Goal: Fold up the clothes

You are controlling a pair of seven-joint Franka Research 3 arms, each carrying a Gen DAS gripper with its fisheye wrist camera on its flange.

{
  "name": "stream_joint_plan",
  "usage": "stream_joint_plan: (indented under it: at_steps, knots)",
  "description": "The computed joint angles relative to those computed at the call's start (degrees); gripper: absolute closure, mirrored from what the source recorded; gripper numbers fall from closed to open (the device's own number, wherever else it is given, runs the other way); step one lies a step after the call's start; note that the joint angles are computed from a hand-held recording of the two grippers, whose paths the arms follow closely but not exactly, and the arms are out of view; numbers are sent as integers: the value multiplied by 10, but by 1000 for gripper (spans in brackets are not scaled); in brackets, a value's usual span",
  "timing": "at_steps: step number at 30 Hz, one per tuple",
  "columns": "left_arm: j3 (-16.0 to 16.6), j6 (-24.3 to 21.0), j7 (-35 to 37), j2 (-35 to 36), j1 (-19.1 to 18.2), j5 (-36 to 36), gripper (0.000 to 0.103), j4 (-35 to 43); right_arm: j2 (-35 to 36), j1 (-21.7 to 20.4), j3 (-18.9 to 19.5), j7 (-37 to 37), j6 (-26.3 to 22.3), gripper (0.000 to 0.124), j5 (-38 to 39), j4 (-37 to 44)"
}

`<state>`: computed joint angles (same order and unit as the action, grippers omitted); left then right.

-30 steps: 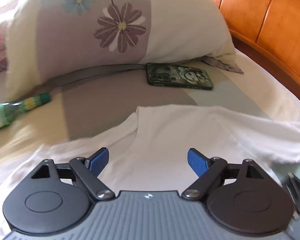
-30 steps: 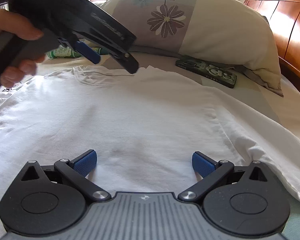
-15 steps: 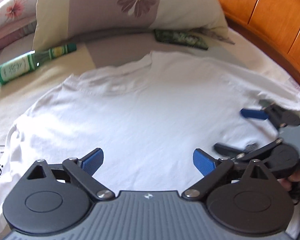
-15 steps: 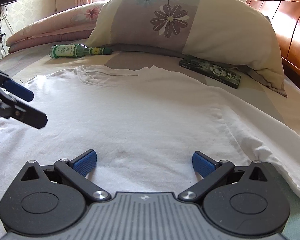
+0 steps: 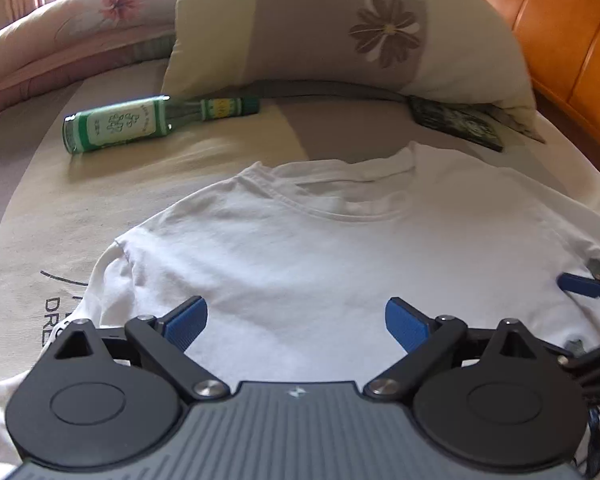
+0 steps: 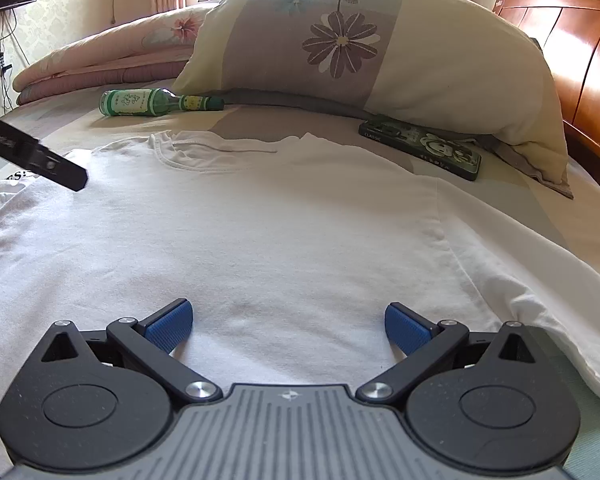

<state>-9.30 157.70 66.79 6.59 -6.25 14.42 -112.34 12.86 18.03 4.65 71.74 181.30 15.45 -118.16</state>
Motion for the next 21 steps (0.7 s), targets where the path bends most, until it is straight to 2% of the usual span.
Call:
stream_joint_plan:
  at_steps: [1, 4, 7, 8, 12, 17, 19, 21]
  knots:
    - [-5, -5, 6, -17, -2, -4, 7, -11, 0, -2, 3, -2, 1, 21, 2, -1]
    - [-17, -3, 85, -85, -8, -89, 7, -64, 1, -5, 6, -6, 2, 21, 6, 0]
    - [-4, 1, 167, -141, -37, -181, 2, -111, 2, -2, 3, -5, 4, 21, 5, -1]
    - [-2, 1, 170, -151, -43, -188, 2, -121, 2, 2, -1, -3, 4, 21, 3, -1]
    - [-16, -6, 100, -165, -37, -113, 2, -157, 2, 5, -4, 1, 5, 21, -1, -2]
    - [-14, 26, 67, -174, -44, -77, 2, -212, 1, 2, 0, -1, 7, 21, 1, -4]
    - [-8, 27, 57, -183, -49, -85, 2, -230, 1, -1, 2, -3, 7, 21, 2, -4]
    - [7, 11, 53, -198, -60, -125, 2, -249, 1, -2, 4, -4, 7, 21, 4, -5]
